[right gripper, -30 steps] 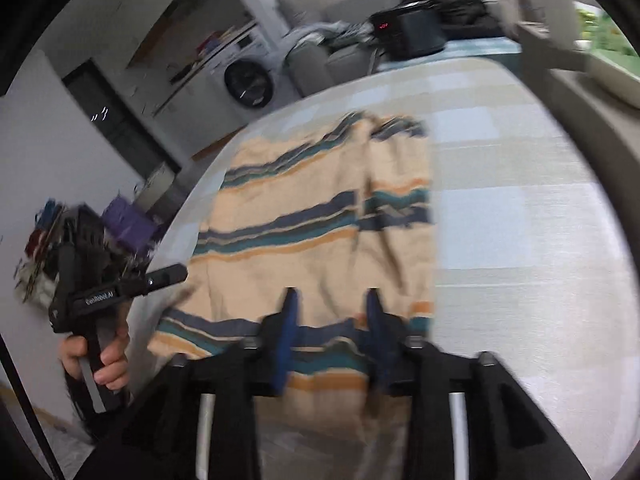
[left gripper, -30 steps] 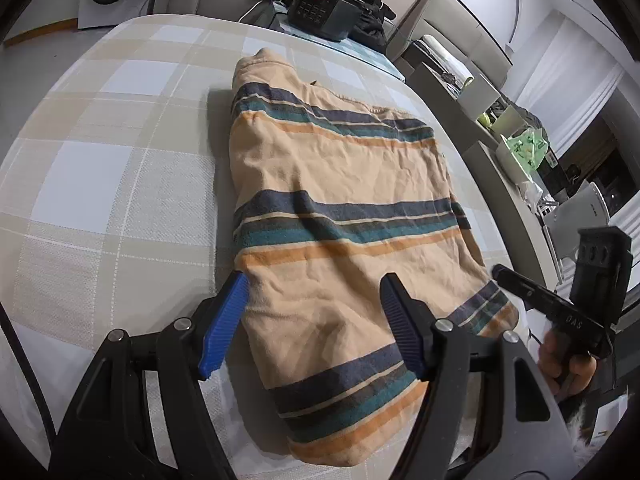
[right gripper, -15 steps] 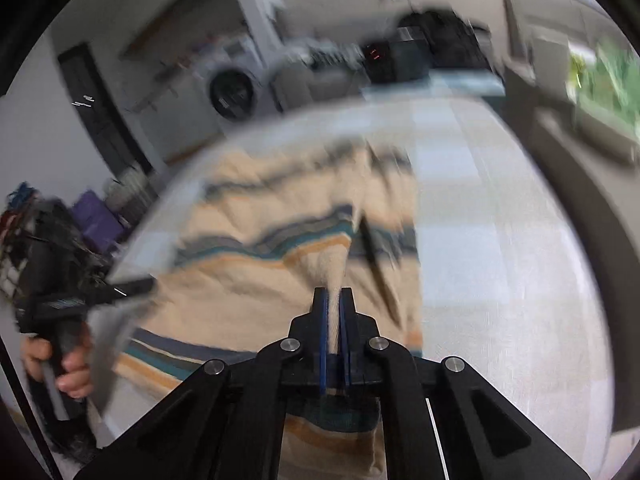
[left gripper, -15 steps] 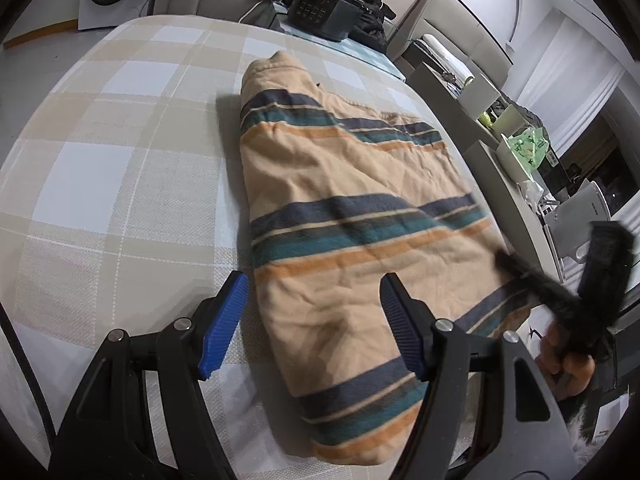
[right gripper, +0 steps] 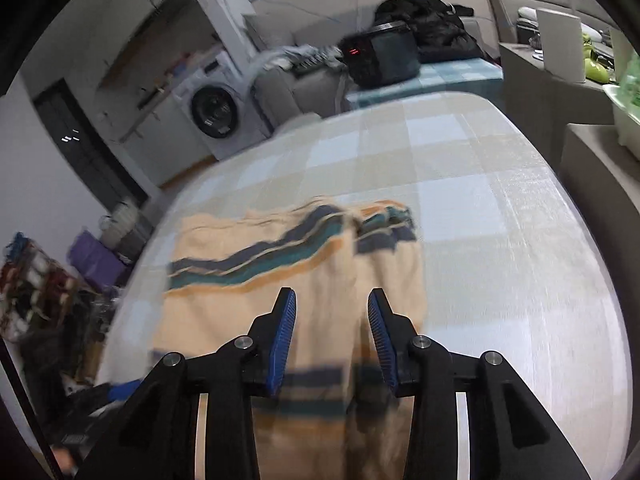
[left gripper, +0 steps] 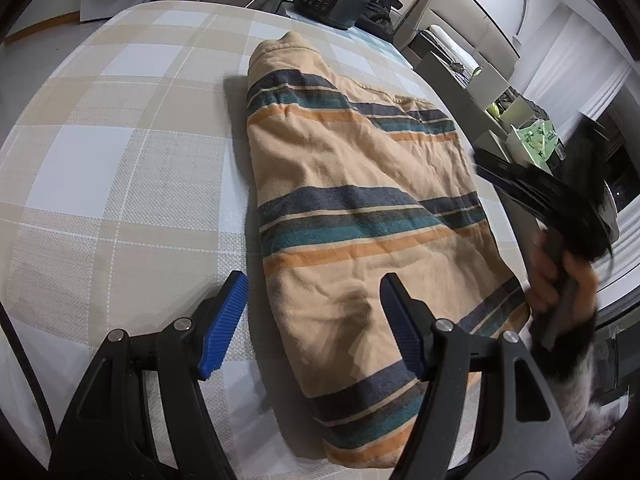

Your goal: Fold small clothes

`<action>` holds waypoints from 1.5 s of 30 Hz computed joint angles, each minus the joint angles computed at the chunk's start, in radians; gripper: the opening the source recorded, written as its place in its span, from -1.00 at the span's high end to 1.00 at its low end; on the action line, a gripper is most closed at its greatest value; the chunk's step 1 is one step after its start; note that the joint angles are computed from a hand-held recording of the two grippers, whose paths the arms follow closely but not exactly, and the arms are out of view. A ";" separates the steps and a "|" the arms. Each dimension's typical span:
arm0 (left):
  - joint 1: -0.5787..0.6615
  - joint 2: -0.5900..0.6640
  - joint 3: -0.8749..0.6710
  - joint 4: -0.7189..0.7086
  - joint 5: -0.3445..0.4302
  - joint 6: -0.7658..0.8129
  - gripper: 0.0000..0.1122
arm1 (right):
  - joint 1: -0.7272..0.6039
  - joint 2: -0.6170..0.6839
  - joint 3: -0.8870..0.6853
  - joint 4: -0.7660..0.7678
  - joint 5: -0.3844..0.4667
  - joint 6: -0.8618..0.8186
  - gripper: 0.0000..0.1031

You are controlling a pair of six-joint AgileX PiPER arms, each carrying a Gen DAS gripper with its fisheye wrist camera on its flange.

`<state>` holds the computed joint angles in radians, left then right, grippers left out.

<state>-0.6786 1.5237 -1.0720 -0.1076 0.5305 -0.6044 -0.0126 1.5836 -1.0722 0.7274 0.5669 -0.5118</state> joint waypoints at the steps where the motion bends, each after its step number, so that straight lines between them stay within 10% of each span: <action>1: 0.003 0.001 0.002 -0.008 -0.004 0.009 -0.17 | -0.004 0.035 -0.037 -0.005 0.030 0.003 0.26; 8: 0.020 0.008 0.010 -0.051 -0.018 0.052 -0.17 | -0.006 0.103 -0.143 -0.022 0.085 -0.030 0.95; 17: 0.036 0.008 0.016 -0.062 -0.024 0.061 -0.17 | 0.008 0.132 -0.178 -0.293 0.051 0.203 0.77; 22: 0.030 -0.002 0.009 -0.031 -0.018 0.038 -0.17 | -0.079 0.008 -0.062 -0.118 0.101 0.054 0.62; 34: -0.077 -0.056 0.019 0.005 0.023 0.038 -0.17 | -0.460 -0.484 0.398 0.099 0.527 -0.343 0.36; 45: -0.196 -0.171 0.053 0.112 0.125 0.003 -0.18 | -0.388 -0.504 0.470 0.112 0.486 -0.365 0.35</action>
<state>-0.8748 1.3525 -1.0190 0.0039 0.6553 -0.6016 -0.4001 1.0797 -0.6026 0.8396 1.0527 -0.8768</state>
